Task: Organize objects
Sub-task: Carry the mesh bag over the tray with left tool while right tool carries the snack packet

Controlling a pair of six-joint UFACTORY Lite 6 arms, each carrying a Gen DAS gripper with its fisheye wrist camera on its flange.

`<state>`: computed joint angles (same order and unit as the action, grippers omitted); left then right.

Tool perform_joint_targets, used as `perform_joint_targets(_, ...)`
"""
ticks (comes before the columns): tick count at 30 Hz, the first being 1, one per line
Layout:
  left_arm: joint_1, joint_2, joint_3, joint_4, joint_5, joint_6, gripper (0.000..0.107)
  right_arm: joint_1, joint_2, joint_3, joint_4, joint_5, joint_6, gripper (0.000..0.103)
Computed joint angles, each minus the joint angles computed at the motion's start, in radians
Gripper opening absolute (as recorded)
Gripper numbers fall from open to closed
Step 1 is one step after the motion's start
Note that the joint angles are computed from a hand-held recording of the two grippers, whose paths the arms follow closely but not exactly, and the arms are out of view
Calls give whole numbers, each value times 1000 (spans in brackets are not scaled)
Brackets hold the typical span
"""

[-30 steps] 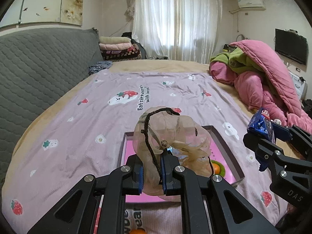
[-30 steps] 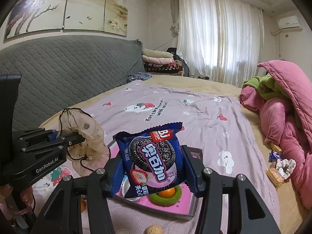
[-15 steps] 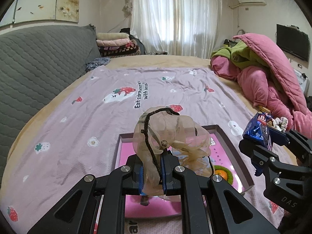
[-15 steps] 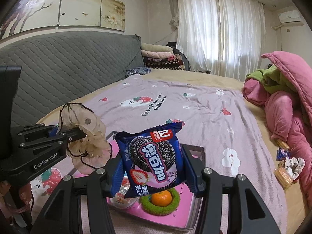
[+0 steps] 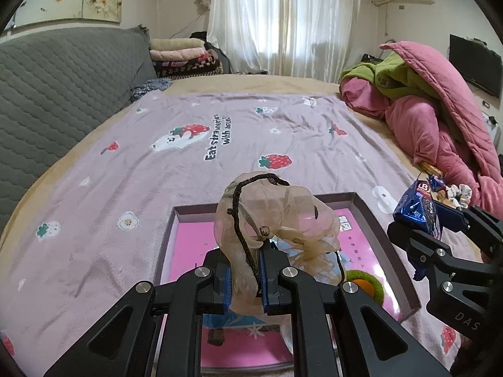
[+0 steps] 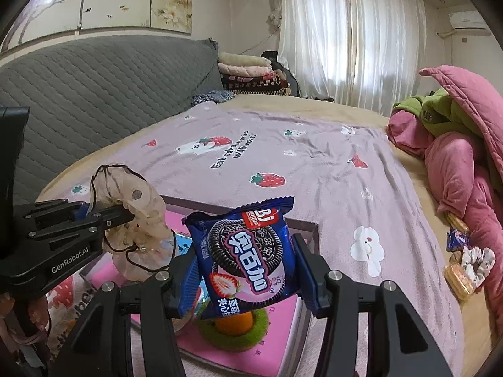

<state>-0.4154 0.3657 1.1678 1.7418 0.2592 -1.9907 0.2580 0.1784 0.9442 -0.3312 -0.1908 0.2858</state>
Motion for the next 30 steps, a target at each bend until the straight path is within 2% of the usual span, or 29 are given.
perform_joint_targets(2,3,29,30,-8,1,12,13,-6,34,31,-40,2,38,53)
perform_joint_targets(6,22,83,85,-57,-23,63,13,-8,102,90,5,14,-21,53)
perform_joint_targets(12,37,180,180,-209,-47,214,13,-17,210,173,-49,14,19,53)
perform_joint_targets(15,39,216,215,-242,-54,252,13,-22,263,216,-129,15,99,53)
perform_joint_targets(30,25,410,452,-683,-10,756,14,-18,419,356,5,69,-74,53)
